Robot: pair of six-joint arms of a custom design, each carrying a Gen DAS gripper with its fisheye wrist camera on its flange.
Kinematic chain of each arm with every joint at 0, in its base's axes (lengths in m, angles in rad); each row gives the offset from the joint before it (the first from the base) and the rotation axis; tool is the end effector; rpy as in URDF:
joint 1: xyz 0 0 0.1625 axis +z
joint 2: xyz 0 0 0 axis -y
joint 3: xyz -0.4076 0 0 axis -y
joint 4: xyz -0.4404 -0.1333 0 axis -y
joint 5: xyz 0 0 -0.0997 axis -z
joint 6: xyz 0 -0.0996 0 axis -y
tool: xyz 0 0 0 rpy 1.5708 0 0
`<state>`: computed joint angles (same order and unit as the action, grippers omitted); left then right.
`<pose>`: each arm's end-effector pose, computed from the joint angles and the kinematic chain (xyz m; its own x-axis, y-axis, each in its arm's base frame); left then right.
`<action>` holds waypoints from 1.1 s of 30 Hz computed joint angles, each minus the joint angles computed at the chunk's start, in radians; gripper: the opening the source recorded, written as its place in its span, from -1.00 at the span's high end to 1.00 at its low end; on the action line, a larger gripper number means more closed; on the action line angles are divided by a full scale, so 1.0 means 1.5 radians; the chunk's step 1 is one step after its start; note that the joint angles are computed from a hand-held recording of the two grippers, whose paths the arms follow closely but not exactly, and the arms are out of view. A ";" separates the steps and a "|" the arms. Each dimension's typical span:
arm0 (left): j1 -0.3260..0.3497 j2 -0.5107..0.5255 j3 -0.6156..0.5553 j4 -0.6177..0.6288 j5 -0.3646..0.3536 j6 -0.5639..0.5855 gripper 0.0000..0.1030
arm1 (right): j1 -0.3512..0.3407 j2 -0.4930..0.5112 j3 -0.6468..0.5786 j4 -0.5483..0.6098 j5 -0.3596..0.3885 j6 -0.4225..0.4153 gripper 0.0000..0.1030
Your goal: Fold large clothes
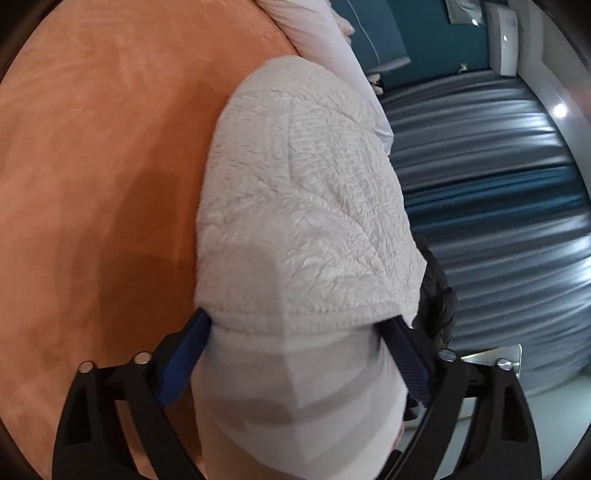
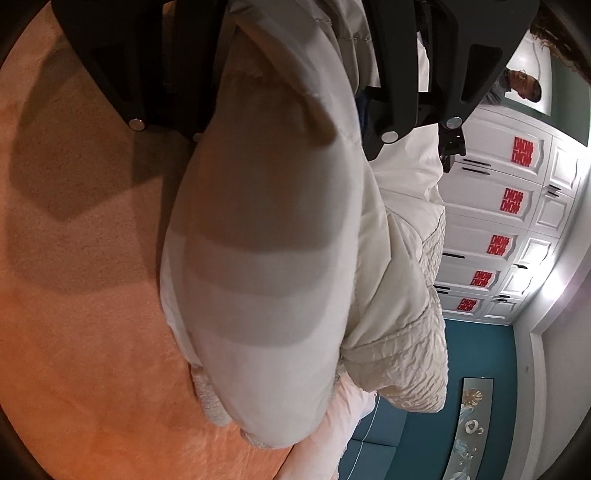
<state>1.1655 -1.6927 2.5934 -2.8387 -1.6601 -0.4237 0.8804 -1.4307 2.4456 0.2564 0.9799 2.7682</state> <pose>-0.0247 -0.3731 0.1651 -0.9742 0.0322 0.2235 -0.0357 0.9554 -0.2930 0.0064 -0.2887 0.0836 -0.9156 0.1057 -0.3880 0.2948 0.8326 -0.4689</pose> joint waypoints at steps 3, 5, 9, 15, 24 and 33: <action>-0.053 -0.006 0.022 -0.025 0.055 -0.009 -0.65 | 0.006 0.009 0.000 -0.020 0.012 0.006 0.23; -0.093 -0.028 0.029 -0.019 0.089 -0.003 -0.47 | 0.039 -0.035 0.011 -0.028 0.030 0.013 0.51; -0.123 -0.110 0.040 0.003 0.101 0.008 -0.24 | 0.184 -0.124 0.014 -0.046 0.088 0.056 0.67; -0.180 -0.280 0.026 0.088 0.160 0.062 -0.15 | 0.407 -0.110 -0.047 -0.092 0.168 0.127 0.68; -0.118 -0.272 -0.035 0.160 0.337 0.175 -0.29 | 0.471 0.168 -0.227 -0.105 0.281 0.212 0.33; -0.247 -0.473 0.011 0.428 0.550 0.109 -0.18 | 0.602 0.083 -0.169 -0.112 0.528 0.249 0.38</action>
